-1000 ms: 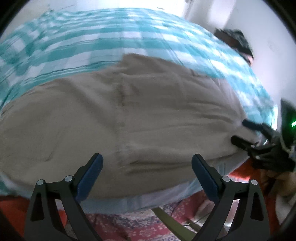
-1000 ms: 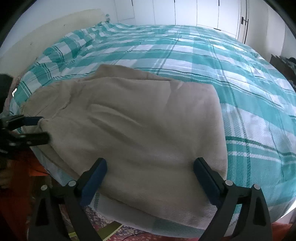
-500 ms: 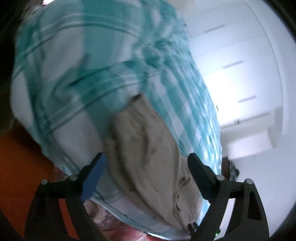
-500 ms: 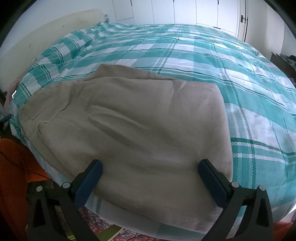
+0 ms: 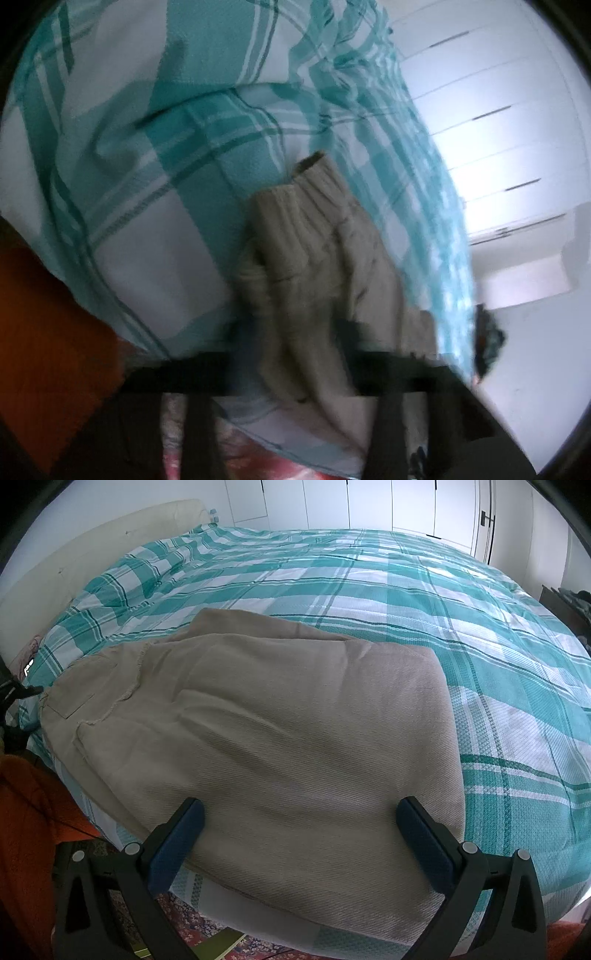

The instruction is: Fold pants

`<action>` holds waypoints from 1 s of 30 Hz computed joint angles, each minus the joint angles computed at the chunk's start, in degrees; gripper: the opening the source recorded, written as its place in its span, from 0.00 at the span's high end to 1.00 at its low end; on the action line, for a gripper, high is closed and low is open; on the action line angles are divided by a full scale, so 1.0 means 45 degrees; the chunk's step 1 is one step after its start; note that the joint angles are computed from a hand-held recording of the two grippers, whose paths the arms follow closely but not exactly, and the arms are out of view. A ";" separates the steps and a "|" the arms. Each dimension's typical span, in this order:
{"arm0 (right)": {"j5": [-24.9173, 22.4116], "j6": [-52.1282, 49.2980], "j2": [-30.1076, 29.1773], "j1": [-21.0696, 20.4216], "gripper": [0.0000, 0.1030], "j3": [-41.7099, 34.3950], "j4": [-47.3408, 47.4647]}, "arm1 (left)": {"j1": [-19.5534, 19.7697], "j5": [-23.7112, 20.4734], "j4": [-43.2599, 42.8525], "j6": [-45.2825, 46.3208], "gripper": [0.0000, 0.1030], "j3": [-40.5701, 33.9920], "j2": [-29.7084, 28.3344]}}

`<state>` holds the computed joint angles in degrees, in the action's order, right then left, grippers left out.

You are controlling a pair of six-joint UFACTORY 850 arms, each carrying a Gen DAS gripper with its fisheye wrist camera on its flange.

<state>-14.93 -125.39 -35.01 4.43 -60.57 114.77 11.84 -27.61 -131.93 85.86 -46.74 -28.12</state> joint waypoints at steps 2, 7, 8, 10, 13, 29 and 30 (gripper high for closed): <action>-0.0005 0.0047 0.0004 -0.0009 0.00 0.0008 -0.0056 | 0.0341 -0.1128 -0.0158 -0.0298 0.85 0.0235 -0.0175; -0.0006 -0.0008 0.0013 -0.0006 0.00 0.0023 0.0006 | 0.0665 -0.2050 -0.0271 -0.0386 0.82 0.0442 -0.0390; -0.0014 -0.0017 0.0010 -0.0010 0.00 0.0023 0.0008 | 0.0711 -0.2160 -0.0188 -0.0583 0.80 0.0419 -0.0474; -0.0001 -0.0015 -0.0004 -0.0003 0.00 0.0005 0.0002 | 0.0809 -0.2271 0.0273 -0.1206 0.60 0.0205 -0.0807; -0.0017 -0.0003 0.0005 -0.0017 0.00 0.0017 -0.0024 | 0.0837 -0.2505 0.0526 -0.1716 0.68 0.0002 -0.1118; -0.0158 0.1111 0.0277 -0.0125 0.01 0.0145 -0.0966 | -0.0968 -0.2003 -0.1080 0.2203 0.86 0.0867 0.2667; -0.0242 0.1230 0.0371 -0.0162 0.01 0.0207 -0.0997 | -0.1447 -0.1609 -0.0871 0.2494 0.86 0.0593 0.2970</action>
